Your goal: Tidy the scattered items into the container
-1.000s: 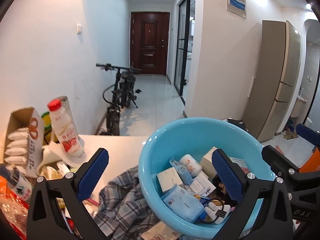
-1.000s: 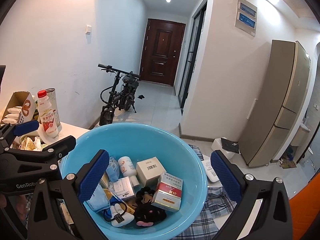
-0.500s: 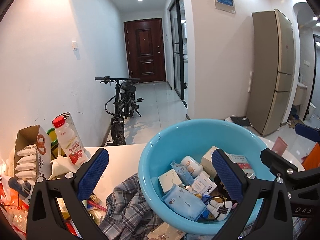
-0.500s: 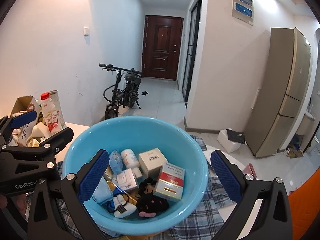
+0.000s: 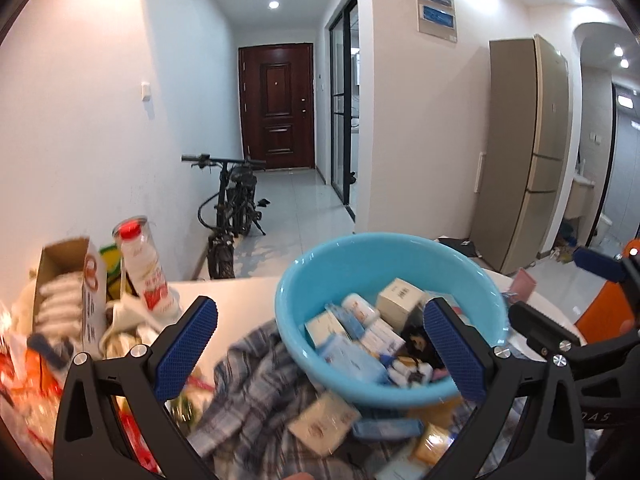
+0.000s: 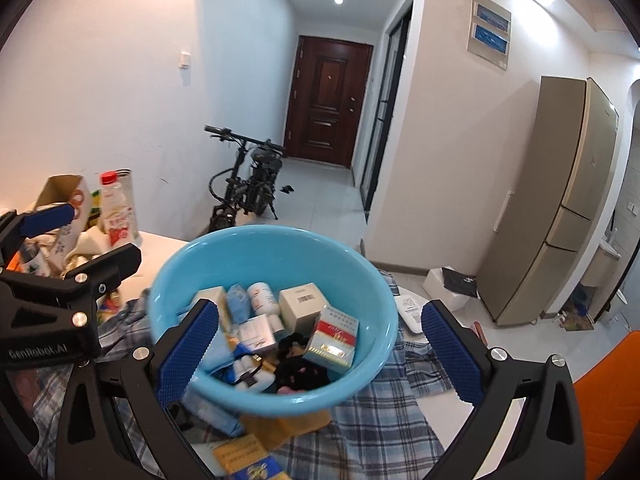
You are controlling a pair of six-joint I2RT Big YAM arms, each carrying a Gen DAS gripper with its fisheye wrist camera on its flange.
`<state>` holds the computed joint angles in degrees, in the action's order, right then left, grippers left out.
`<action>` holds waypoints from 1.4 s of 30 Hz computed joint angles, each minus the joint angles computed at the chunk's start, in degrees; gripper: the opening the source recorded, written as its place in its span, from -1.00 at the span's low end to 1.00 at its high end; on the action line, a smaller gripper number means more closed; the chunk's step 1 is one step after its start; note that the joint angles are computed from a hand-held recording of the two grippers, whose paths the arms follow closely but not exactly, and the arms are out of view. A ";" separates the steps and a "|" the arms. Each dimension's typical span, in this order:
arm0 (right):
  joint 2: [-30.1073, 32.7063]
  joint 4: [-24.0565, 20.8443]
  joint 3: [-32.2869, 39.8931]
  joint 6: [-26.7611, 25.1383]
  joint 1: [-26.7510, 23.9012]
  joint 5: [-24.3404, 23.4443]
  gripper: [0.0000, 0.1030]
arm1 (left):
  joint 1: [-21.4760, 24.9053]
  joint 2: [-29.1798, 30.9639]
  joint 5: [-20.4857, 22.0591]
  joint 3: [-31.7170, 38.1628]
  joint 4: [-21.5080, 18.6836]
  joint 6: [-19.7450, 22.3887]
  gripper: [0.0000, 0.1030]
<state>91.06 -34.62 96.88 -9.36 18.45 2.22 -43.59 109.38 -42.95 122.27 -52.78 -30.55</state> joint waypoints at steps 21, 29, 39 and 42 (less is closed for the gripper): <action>-14.87 8.12 -27.19 2.07 -1.96 -1.98 1.00 | -9.65 -6.96 -6.66 -21.34 -4.49 -23.93 0.99; -16.14 9.20 -31.07 2.85 -2.92 -4.34 1.00 | -11.28 -5.20 -7.92 -19.70 -6.97 -26.20 0.99; -16.46 9.46 -32.12 4.12 -3.90 -5.92 1.00 | -12.24 -3.27 -9.07 -17.05 -9.14 -25.69 0.99; -16.34 9.20 -32.01 4.43 -3.70 -5.79 1.00 | -12.35 -3.17 -9.26 -16.92 -9.11 -25.78 0.99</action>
<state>74.72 -25.41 64.86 -4.94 14.75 -3.57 -55.94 106.21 -52.22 105.35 -61.89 -56.33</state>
